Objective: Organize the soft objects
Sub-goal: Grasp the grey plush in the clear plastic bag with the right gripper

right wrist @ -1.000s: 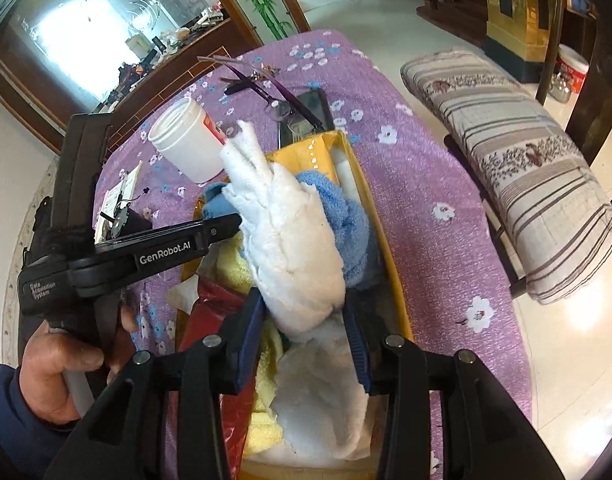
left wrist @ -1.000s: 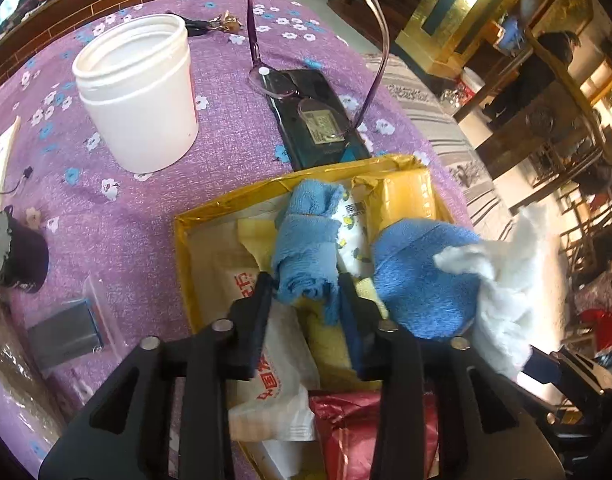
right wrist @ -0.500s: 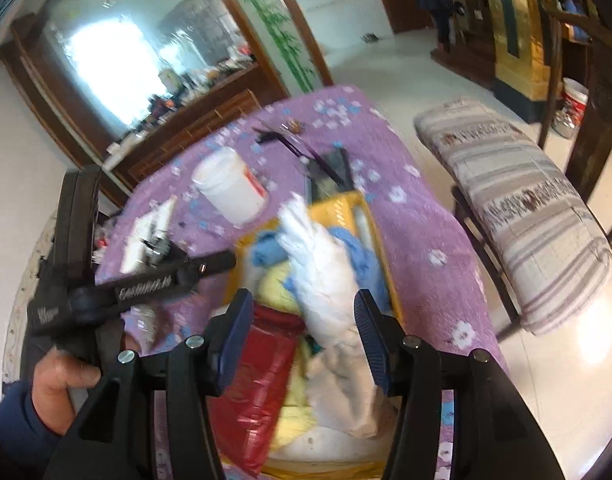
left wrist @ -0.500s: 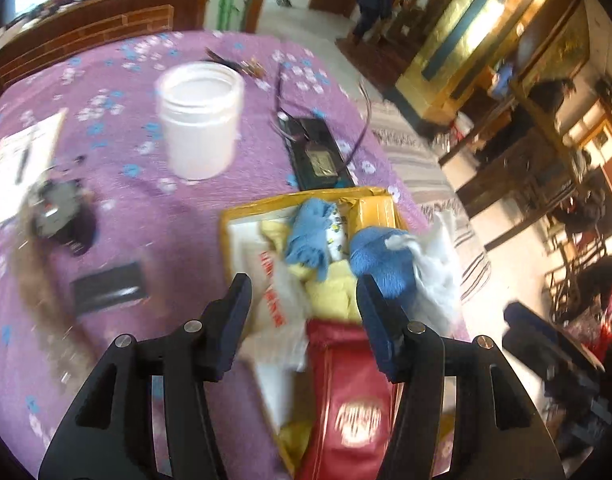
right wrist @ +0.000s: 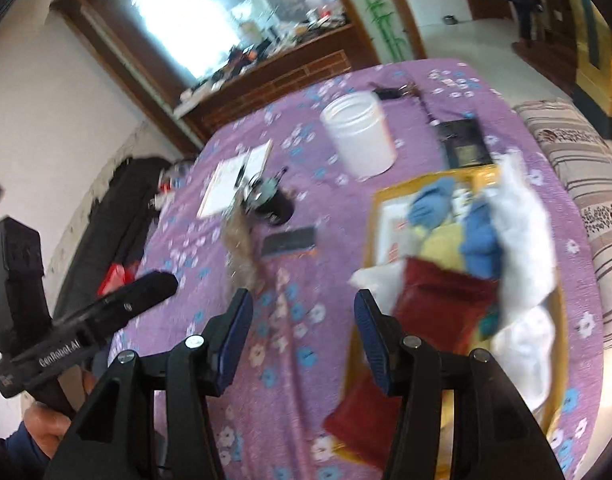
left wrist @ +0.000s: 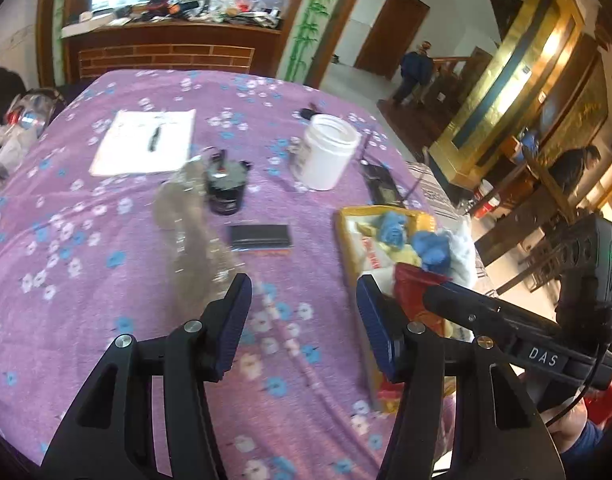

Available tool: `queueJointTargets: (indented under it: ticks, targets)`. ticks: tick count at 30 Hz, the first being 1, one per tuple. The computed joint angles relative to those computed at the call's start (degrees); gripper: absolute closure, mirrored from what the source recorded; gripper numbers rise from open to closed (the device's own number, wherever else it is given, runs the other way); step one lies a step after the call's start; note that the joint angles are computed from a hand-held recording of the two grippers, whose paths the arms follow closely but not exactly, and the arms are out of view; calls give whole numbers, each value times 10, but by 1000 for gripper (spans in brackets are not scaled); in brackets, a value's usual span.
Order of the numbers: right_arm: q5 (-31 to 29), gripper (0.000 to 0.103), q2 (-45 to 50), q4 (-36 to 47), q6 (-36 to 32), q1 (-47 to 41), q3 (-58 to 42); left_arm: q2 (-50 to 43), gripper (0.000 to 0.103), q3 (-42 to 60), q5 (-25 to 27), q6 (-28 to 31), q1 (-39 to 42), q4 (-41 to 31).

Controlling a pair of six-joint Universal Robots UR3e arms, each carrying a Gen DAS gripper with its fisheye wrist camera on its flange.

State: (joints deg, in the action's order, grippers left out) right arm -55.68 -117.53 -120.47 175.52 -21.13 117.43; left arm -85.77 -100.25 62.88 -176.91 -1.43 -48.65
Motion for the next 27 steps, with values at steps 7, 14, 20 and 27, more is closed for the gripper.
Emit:
queueJointTargets:
  ticks: [7, 14, 20, 27]
  targets:
    - [-131, 50, 126, -132, 189, 187, -86, 75, 48, 24, -143, 208, 196, -220]
    - [-228, 35, 335, -149, 235, 336, -263, 106, 48, 58, -211, 395, 354, -403]
    - [-367, 28, 582, -46, 109, 416, -521, 205, 48, -16, -224, 489, 511, -531]
    - [-416, 36, 814, 103, 76, 431, -826, 160, 48, 94, -224, 707, 680, -788]
